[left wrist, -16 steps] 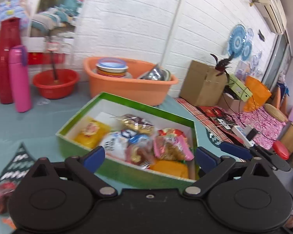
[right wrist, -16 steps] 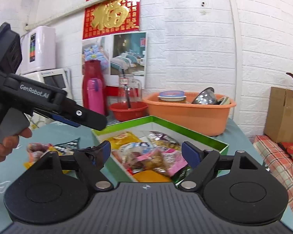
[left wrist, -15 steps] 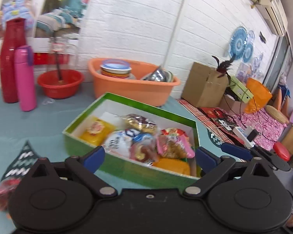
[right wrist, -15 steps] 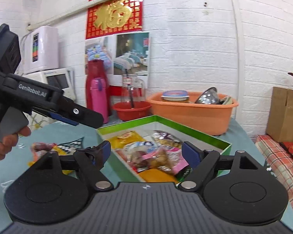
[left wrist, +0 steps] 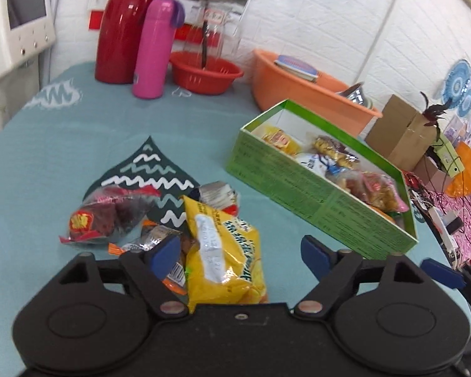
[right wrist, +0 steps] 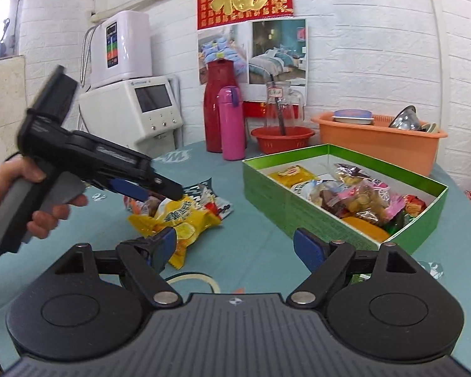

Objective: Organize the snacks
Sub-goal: 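Move the left gripper to the yellow printed bag and grasp it, then lift the yellow bag and lower it into the green box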

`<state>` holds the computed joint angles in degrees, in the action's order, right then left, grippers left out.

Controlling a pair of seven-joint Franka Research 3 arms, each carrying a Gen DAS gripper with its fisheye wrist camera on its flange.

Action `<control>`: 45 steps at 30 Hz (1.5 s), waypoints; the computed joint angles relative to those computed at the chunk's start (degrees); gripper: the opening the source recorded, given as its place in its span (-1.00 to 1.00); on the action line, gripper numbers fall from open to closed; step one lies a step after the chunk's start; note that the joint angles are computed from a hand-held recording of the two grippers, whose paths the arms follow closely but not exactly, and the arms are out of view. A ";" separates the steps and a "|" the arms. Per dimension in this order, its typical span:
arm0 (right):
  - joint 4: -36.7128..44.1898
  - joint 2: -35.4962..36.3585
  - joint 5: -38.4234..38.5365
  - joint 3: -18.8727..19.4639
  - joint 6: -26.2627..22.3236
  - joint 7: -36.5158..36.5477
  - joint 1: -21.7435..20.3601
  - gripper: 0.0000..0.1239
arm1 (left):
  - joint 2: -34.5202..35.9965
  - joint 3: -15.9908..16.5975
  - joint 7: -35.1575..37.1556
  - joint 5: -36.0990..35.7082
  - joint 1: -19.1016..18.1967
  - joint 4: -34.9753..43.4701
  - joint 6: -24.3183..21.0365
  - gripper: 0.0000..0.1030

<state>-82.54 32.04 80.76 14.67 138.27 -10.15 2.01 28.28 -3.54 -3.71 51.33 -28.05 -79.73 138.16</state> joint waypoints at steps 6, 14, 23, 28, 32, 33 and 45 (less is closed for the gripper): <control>-1.35 -0.77 -1.83 -0.45 -0.07 1.34 0.37 0.66 | 5.80 -1.55 8.62 -6.66 2.08 6.80 -1.06 -0.20; -0.76 0.35 -8.15 -1.69 -4.73 8.68 0.18 0.66 | 5.21 -2.93 13.94 -13.15 1.76 1.44 13.38 -0.17; -2.00 0.68 -12.17 -1.66 -8.18 13.62 0.44 0.66 | 1.46 0.63 6.54 -8.75 -2.69 -3.64 16.07 0.29; 0.28 2.46 -13.77 -1.27 -8.88 16.05 1.28 0.66 | 2.02 -0.11 6.25 -9.26 -1.82 -3.49 16.06 0.27; 0.69 3.20 -15.37 -0.99 -7.97 18.11 1.90 0.58 | 3.26 -0.01 5.80 -10.19 -1.17 -3.42 18.87 0.07; 0.23 2.91 -15.19 -0.83 -7.05 17.99 1.95 0.52 | 3.26 0.63 5.03 -9.67 -1.70 -3.38 19.06 0.00; 3.76 2.61 -9.54 0.92 -1.95 12.15 0.99 0.06 | 6.68 3.29 7.69 -3.73 -3.45 7.88 18.35 -0.13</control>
<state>-78.78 34.65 71.22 15.58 136.32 1.99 3.01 34.96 -0.25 3.99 47.60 -31.50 -71.85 156.51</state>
